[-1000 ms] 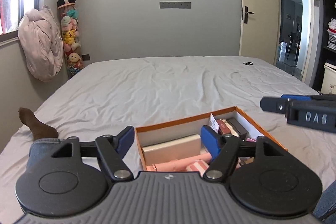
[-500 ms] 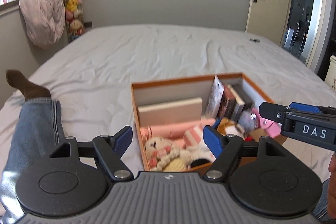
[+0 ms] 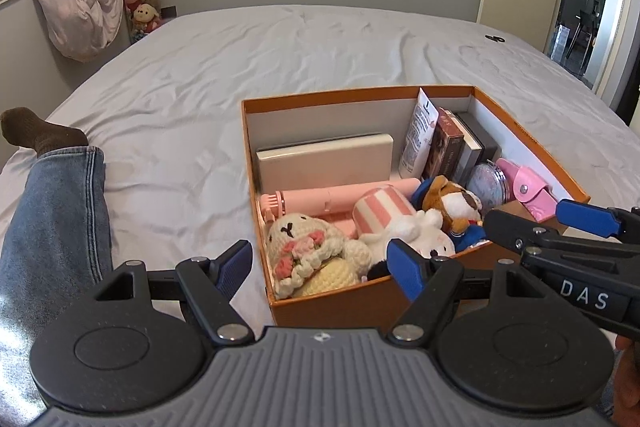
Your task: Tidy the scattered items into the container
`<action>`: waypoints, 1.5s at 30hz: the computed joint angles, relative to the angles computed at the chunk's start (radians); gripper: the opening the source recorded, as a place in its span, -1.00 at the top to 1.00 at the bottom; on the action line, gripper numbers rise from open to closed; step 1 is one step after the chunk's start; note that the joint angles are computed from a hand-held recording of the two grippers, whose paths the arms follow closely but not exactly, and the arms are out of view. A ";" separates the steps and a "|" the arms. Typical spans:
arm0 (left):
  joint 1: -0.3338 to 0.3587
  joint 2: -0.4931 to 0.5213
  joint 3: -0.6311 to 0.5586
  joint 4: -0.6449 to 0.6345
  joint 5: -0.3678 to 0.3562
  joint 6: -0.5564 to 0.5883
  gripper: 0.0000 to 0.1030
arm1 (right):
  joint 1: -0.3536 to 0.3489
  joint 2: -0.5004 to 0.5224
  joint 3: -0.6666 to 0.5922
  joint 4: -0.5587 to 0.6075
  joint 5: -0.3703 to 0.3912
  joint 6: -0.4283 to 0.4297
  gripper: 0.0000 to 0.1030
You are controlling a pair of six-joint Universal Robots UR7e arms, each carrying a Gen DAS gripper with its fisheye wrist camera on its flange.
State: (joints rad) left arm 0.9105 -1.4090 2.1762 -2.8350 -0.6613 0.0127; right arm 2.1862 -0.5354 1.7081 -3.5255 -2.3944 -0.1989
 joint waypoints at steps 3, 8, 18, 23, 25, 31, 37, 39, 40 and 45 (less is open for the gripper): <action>-0.001 0.005 0.002 -0.008 0.006 0.002 -0.70 | -0.001 0.012 -0.002 -0.028 -0.012 -0.038 -0.52; 0.002 0.007 0.001 -0.006 0.007 -0.012 -0.70 | -0.008 0.022 0.001 -0.053 -0.014 -0.071 -0.58; 0.002 0.016 -0.001 -0.007 0.017 -0.027 -0.70 | -0.022 0.024 0.011 -0.088 0.013 -0.075 -0.73; 0.001 0.015 -0.003 0.004 0.018 -0.035 -0.70 | -0.023 0.027 0.009 -0.090 0.015 -0.077 -0.74; 0.001 0.015 -0.003 0.004 0.018 -0.035 -0.70 | -0.023 0.028 0.009 -0.090 0.015 -0.077 -0.74; 0.003 0.012 -0.007 0.022 0.014 -0.049 -0.70 | -0.023 0.028 0.009 -0.089 0.014 -0.076 -0.74; 0.003 0.013 -0.008 0.023 0.015 -0.047 -0.70 | -0.022 0.028 0.008 -0.088 0.015 -0.077 -0.74; 0.004 0.014 -0.009 0.022 0.015 -0.045 -0.70 | -0.022 0.029 0.008 -0.088 0.014 -0.076 -0.74; 0.004 0.015 -0.009 0.021 0.015 -0.043 -0.70 | -0.022 0.029 0.008 -0.088 0.014 -0.076 -0.74; 0.005 0.016 -0.010 0.021 0.013 -0.043 -0.70 | -0.021 0.029 0.008 -0.087 0.013 -0.075 -0.74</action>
